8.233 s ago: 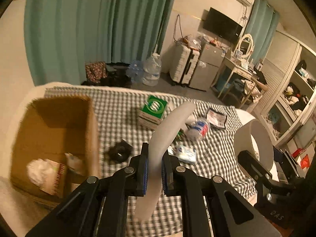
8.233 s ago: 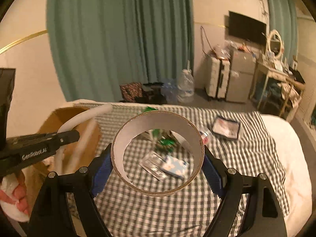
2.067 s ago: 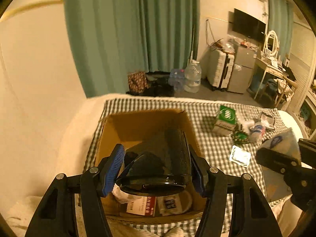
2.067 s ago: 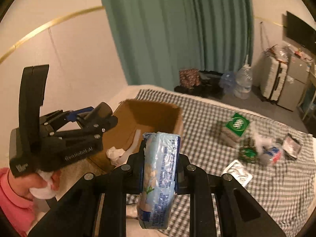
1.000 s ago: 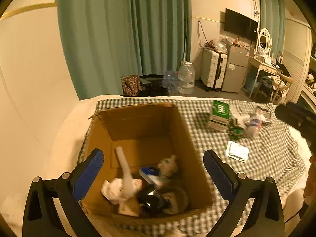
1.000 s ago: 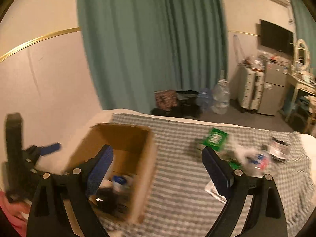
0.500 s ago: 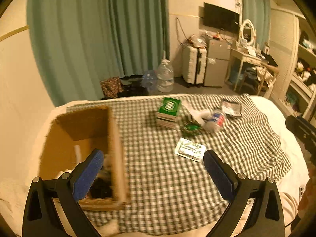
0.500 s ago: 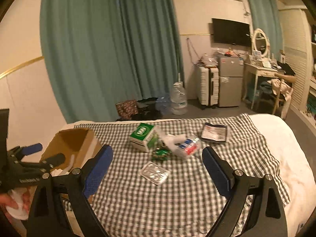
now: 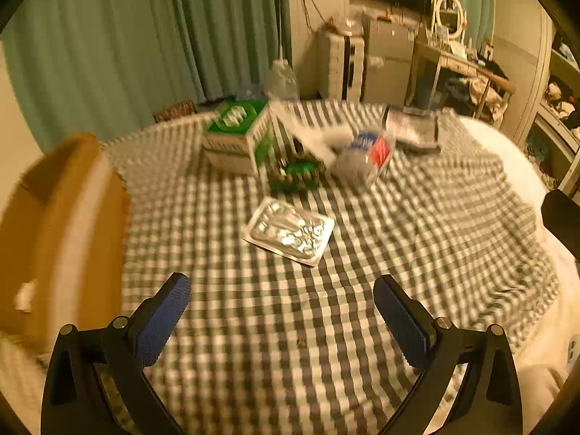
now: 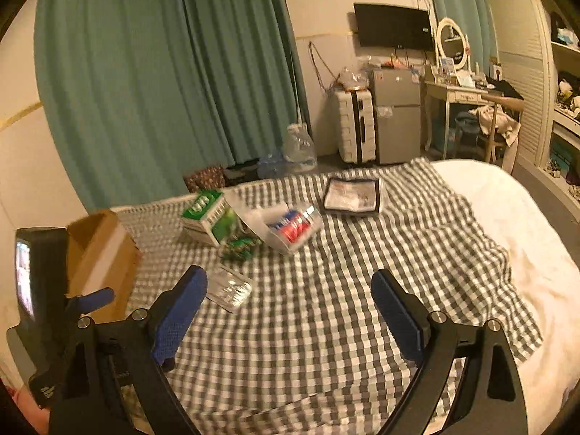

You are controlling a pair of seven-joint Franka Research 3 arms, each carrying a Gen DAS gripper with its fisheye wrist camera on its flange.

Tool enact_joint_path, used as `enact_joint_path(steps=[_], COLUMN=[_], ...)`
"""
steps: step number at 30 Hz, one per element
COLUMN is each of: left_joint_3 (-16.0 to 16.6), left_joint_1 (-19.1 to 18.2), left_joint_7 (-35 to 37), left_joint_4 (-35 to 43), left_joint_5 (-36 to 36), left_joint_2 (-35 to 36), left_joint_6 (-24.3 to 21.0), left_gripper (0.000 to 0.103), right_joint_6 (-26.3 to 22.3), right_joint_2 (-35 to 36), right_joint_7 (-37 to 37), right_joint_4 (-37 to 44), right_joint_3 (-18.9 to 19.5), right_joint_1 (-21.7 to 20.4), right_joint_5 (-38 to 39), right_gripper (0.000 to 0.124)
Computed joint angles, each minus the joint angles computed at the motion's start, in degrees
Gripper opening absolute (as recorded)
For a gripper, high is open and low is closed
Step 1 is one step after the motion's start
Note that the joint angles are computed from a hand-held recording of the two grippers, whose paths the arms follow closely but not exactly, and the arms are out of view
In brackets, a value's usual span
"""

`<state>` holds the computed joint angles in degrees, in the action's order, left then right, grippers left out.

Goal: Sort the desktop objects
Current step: 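Move both grippers back over the remaining items on the bed, then grasp the silver foil blister pack with the left gripper while the right grasps the clear floss tub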

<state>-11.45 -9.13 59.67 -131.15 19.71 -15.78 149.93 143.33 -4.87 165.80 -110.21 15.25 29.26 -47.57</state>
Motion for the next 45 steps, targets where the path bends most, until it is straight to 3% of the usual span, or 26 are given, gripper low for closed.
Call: enact_joint_path(steps=[5,8,10,12,14,20,24,29,37,45], left_joint_3=[0.80,1.04,1.52,2.38,2.74,3.60,1.93,2.23,1.12,2.84], left_joint_1=[1.12,1.50,1.68,1.41,0.93,0.62,3.43,3.47,5.17,3.97], left_joint_7=[-1.08,-2.34,-1.98,-3.71,-4.99,-6.73,2.13,5.12,11.57,8.66], left_joint_4=[2.31,8.47,10.42,11.38,12.33,12.99,12.60,12.09,10.94,9.37], left_joint_5=[0.21,-0.42,-0.95,3.71,7.03,13.51,4.96,1.97,-4.68,-3.30], left_joint_2=[10.08,17.34,20.07,21.71,22.46,24.62,25.93,25.97,25.45,23.79], left_joint_6=[6.34,2.07,2.49,4.92,5.07,10.38,15.32,17.09,18.83,19.43], left_gripper=[0.103,0.103,0.103,0.103,0.103,0.103,0.103,0.103,0.099,0.099], right_joint_6=[2.67,5.37,7.58,9.52,11.98,11.11,8.66,6.47,6.10,6.91], right_joint_2=[5.87,9.61,12.51,14.41,17.03,25.17,31.53,37.40,41.29,41.71], right_joint_7=[-2.24,-3.63,-3.97,-4.13,-5.55,-13.02,-21.50,-29.54,-33.87,-30.78], right_joint_4=[0.90,2.60,4.74,6.11,8.35,17.96,26.69,34.99,39.40,39.06], right_joint_3=[-2.64,-5.16,-6.94,-8.78,-10.42,-13.25,-14.30,-15.36,-20.36,-19.11], right_joint_1=[-0.29,0.32,0.84,1.57,2.08,3.94,5.29,6.38,9.73,7.99], right_joint_5=[2.31,3.57,2.83,2.03,1.93,9.05,12.56,17.99,22.47,33.21], right_gripper=[0.092,0.092,0.092,0.092,0.092,0.092,0.092,0.092,0.092,0.092])
